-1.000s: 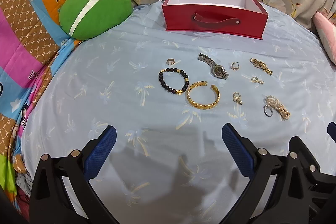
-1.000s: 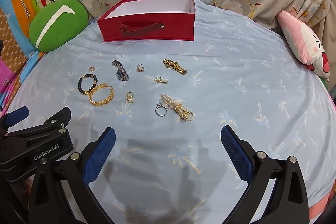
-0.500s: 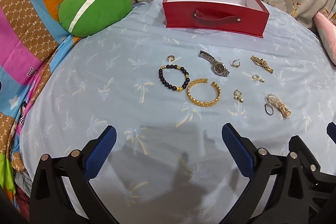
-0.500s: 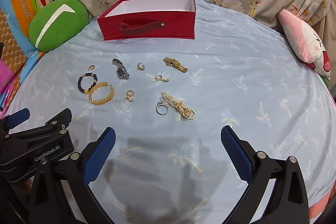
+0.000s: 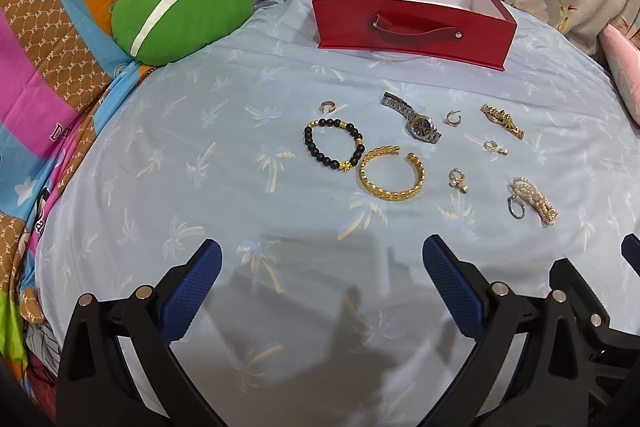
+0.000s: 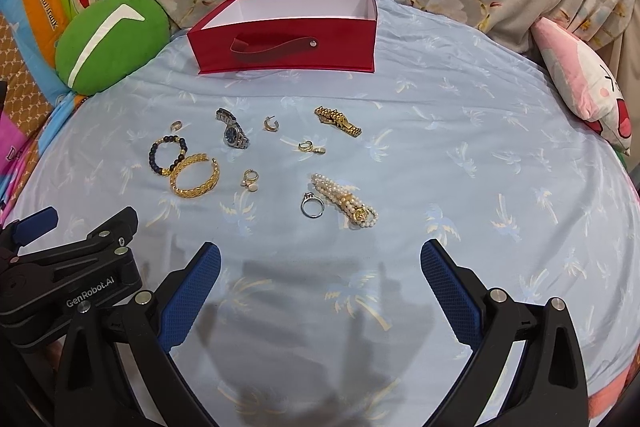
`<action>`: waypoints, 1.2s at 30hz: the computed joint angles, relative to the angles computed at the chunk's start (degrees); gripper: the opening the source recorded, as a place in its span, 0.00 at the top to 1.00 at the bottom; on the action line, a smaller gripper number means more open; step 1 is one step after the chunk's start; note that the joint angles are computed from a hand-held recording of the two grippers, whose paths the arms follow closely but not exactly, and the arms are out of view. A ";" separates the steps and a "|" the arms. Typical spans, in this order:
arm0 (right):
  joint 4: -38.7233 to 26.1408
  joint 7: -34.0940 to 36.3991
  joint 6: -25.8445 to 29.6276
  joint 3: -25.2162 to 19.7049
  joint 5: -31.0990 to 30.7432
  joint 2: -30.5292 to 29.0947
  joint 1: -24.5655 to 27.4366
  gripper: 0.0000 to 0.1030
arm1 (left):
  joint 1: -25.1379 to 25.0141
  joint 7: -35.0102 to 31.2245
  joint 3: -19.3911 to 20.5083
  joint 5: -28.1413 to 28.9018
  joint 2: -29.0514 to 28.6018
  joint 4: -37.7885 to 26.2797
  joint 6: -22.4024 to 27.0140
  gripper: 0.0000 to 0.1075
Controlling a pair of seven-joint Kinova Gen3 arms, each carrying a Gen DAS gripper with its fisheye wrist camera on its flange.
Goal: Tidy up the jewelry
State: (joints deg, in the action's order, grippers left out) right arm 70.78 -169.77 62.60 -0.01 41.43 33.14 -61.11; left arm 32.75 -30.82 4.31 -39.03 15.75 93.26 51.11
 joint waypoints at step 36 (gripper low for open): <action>6.32 5.89 -12.56 -1.20 -5.07 -1.70 9.37 0.44 | -7.66 -5.65 -2.19 9.73 0.97 0.62 -3.71 0.09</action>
State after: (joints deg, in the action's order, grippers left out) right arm 77.10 -163.88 50.03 -1.20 36.36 31.44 -51.74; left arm 25.09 -36.47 2.12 -29.30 16.72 93.87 47.40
